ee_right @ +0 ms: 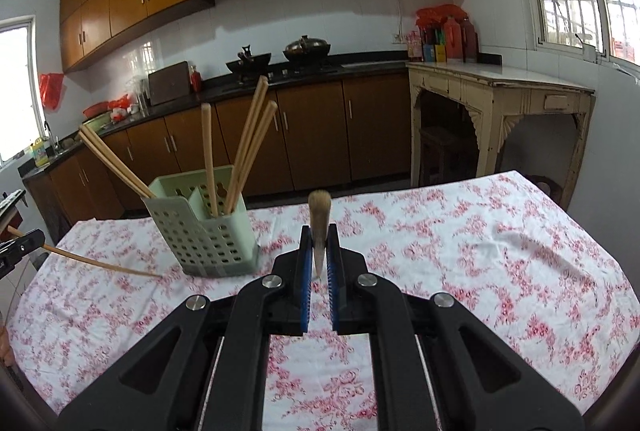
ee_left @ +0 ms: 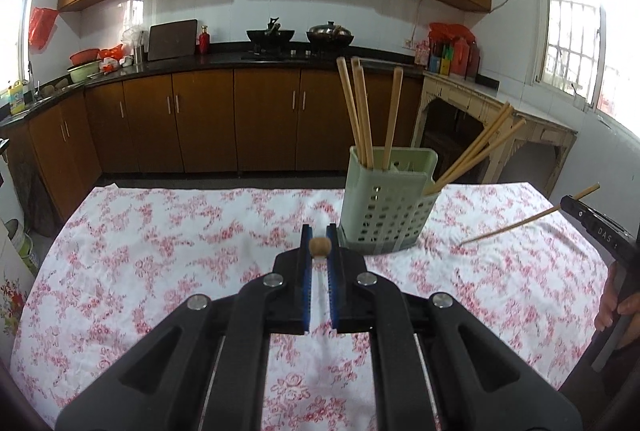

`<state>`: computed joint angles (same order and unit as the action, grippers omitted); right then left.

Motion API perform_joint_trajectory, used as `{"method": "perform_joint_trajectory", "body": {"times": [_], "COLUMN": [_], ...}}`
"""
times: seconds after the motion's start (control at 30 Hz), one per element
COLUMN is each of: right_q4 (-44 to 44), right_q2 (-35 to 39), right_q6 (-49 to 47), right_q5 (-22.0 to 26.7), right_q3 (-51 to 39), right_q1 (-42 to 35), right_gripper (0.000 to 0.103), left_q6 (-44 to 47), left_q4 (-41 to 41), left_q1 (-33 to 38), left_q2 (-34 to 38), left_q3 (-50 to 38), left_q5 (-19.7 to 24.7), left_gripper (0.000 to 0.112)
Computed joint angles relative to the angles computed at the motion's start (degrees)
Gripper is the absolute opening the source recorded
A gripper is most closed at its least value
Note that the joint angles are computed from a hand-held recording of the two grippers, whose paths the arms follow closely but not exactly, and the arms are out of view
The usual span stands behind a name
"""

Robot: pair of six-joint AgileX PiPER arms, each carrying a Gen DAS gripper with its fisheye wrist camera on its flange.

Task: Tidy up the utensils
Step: 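Lift both held chopsticks upright and carry them over the green holder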

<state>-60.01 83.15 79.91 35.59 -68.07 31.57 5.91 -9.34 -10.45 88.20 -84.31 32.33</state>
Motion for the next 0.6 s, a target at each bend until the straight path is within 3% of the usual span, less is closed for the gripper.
{"method": "perform_joint_trajectory", "body": {"times": [0.6], "right_q4": [2.43], "right_q2": [0.08], "right_q6": [-3.86], "right_q5": [1.77], "right_q3": [-5.23], "right_q1": [1.48], "right_gripper": [0.007], "left_q6": [0.08], "left_q4": [-0.79], "left_q1": [-1.06], "left_q2": [0.08], "left_q3": [-6.09], "left_q5": [1.67], "left_gripper": [0.008]}}
